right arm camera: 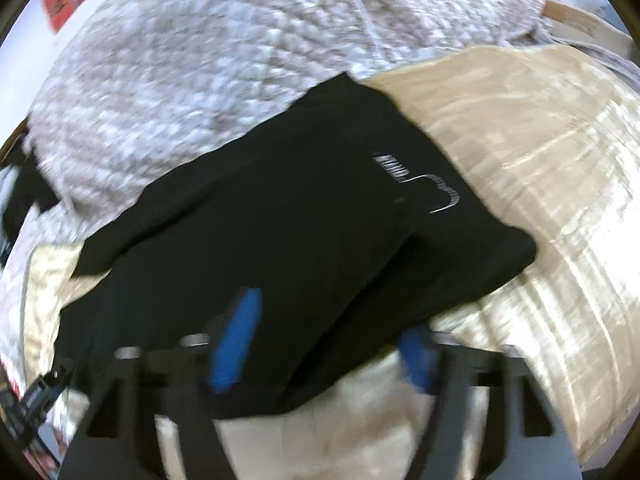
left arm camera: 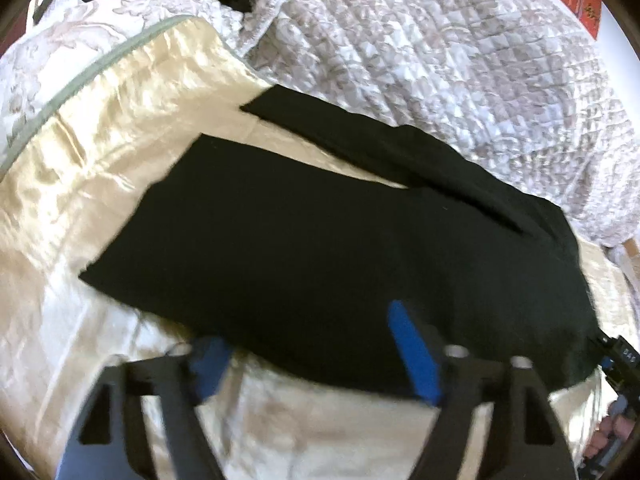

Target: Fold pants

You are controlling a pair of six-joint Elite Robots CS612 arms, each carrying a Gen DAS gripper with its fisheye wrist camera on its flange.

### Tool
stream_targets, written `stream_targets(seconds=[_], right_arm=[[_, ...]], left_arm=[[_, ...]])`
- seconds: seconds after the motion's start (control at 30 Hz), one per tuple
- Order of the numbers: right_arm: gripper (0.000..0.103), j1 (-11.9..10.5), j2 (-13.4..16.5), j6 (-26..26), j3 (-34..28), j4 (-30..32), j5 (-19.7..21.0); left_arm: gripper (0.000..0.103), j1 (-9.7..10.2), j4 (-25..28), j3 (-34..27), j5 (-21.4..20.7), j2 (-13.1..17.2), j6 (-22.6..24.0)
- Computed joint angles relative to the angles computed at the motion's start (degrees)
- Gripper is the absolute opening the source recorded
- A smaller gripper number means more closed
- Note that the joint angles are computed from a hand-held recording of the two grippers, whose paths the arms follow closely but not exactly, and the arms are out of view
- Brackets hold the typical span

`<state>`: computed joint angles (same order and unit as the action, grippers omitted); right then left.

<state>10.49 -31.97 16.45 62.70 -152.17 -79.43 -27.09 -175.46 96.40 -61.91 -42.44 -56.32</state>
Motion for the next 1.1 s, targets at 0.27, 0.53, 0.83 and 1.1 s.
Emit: stream_targets(seconds=[0.27, 0.53, 0.83, 1.1], right_arm=[[0.01, -0.77, 0.9, 3.23, -1.56, 1.72, 0.75], [0.005, -0.85, -0.17, 1.42, -0.79, 1.93, 1.02], [0.005, -1.86, -5.72, 0.82, 6.47, 1.83, 2.63], [0.011, -2.2, -8.78, 0.46, 11.48, 5.79, 1.19]], left_arm=[[0.019, 0.76, 4.5, -1.48, 2.36, 0.42, -1.49], [0.004, 0.11, 7.89, -0.98, 3.23, -0.65, 0.18], [0.004, -1.88, 4.34, 6.55, 2.07, -5.22, -0.13], [0.012, -3.67, 3.98, 11.21, 3.2, -7.69, -1.29]])
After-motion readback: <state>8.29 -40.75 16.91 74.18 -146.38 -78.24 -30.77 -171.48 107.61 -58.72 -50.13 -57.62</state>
